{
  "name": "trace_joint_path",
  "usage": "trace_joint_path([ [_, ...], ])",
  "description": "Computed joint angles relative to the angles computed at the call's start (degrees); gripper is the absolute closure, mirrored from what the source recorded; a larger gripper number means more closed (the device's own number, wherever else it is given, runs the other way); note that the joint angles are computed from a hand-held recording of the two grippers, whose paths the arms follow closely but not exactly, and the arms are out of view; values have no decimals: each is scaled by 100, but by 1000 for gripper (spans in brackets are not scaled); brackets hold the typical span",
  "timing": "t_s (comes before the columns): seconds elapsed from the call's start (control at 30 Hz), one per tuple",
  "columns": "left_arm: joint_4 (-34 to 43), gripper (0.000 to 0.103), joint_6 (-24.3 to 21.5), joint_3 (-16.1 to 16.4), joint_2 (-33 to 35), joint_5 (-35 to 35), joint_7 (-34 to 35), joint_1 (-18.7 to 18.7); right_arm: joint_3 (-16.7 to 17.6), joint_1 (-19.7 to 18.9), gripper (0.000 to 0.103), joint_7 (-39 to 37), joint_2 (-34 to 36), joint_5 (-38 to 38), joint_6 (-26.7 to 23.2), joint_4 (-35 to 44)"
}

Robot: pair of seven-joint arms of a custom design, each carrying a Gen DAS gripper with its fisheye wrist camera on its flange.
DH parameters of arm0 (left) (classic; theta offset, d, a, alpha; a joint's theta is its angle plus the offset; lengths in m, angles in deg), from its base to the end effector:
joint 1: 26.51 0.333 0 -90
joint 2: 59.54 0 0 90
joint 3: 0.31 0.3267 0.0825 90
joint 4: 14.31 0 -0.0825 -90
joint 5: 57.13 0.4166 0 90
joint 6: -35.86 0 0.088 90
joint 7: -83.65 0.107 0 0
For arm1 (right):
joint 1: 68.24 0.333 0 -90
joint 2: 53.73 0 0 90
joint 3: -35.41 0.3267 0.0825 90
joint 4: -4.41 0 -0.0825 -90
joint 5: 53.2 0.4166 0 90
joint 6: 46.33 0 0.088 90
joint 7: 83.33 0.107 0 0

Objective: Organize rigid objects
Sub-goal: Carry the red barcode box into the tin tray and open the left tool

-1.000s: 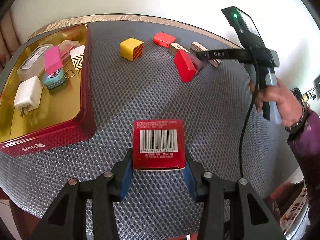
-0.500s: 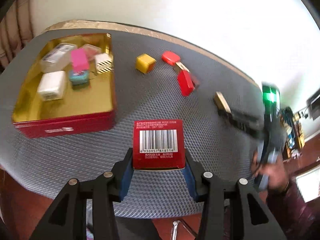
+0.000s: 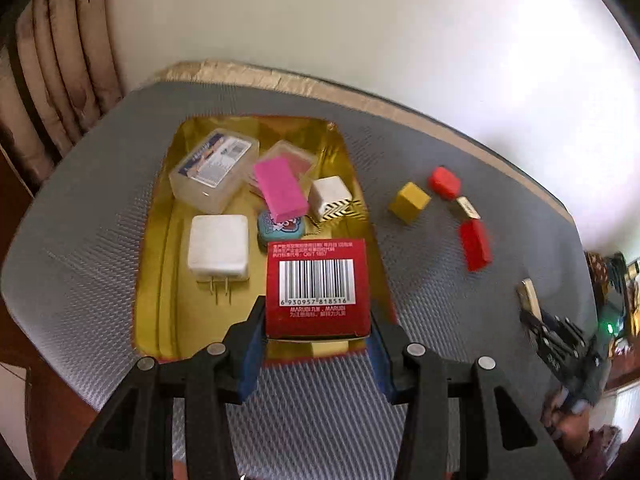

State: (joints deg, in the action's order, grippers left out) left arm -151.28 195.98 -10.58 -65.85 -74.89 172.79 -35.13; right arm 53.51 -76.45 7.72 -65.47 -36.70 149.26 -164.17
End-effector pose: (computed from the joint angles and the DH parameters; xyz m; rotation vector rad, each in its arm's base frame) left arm 0.5188 -0.1635 0.4057 -1.9828 2.0938 -0.7496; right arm 0.3854 0.0290 0.2872 -1.7017 1.9471 -0.6177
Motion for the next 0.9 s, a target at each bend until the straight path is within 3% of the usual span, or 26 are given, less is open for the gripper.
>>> trace_joint_path([
  [0.37,526,57,18,0,808,-7,-81,32,-149,97,76,58,-14,-121,17,-25],
  [0.67,931,55,-342,-19,1226,43,-14,12,-195,126,76,67,7,-154,24,-12],
  [0.83,794,55,-213,194,1143,1657,-1404,-227,-206,144,75,73,11,-153,24,-9],
  [0.9,682,55,-90,293,1053,2690,-2248,-325,-279,193,74,94,13,-215,21,-10],
])
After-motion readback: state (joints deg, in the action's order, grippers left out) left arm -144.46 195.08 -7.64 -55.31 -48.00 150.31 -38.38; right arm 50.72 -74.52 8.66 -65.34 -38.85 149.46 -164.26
